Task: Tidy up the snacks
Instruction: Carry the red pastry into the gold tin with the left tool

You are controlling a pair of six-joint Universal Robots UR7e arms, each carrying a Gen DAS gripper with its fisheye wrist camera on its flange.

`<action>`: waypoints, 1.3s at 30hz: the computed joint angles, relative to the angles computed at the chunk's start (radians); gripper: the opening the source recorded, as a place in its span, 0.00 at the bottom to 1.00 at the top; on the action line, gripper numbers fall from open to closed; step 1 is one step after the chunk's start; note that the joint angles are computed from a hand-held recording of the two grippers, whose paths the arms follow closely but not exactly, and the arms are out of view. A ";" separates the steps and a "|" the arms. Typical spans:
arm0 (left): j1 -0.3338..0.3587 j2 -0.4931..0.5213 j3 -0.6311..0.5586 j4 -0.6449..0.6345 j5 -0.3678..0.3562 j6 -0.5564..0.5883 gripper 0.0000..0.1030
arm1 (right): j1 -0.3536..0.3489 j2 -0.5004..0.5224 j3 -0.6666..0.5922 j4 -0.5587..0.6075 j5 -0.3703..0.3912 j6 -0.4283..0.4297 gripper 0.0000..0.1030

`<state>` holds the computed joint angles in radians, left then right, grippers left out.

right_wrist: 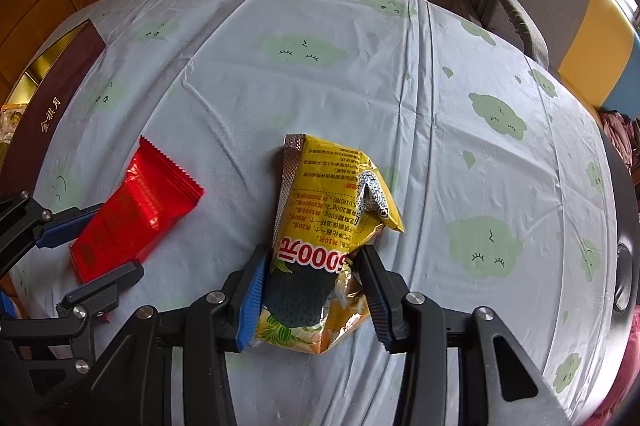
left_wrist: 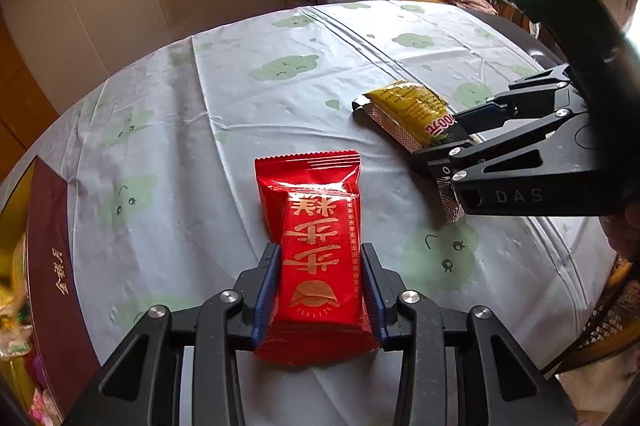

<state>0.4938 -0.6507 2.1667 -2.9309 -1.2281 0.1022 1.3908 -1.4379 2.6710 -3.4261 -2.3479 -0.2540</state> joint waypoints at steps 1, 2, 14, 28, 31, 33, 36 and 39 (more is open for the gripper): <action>0.001 -0.001 0.002 -0.005 -0.001 -0.006 0.38 | -0.002 0.001 0.000 -0.004 0.000 -0.005 0.45; 0.002 -0.004 0.006 -0.012 -0.004 -0.012 0.38 | 0.000 0.007 0.000 -0.013 -0.003 -0.011 0.45; -0.041 -0.116 0.078 -0.128 0.049 -0.085 0.38 | 0.042 0.049 0.009 -0.064 -0.051 -0.026 0.45; -0.022 -0.205 0.116 -0.118 0.123 -0.147 0.38 | 0.025 0.043 0.022 -0.101 -0.027 -0.061 0.45; -0.010 -0.224 0.123 -0.113 0.136 -0.159 0.38 | 0.037 0.071 0.023 -0.142 -0.049 -0.086 0.44; -0.003 -0.236 0.129 -0.117 0.153 -0.165 0.38 | 0.048 0.101 0.024 -0.181 -0.065 -0.103 0.44; 0.009 -0.254 0.135 -0.121 0.179 -0.176 0.38 | 0.059 0.126 0.025 -0.214 -0.078 -0.116 0.44; 0.023 -0.269 0.138 -0.124 0.211 -0.187 0.38 | 0.067 0.133 0.028 -0.223 -0.084 -0.113 0.44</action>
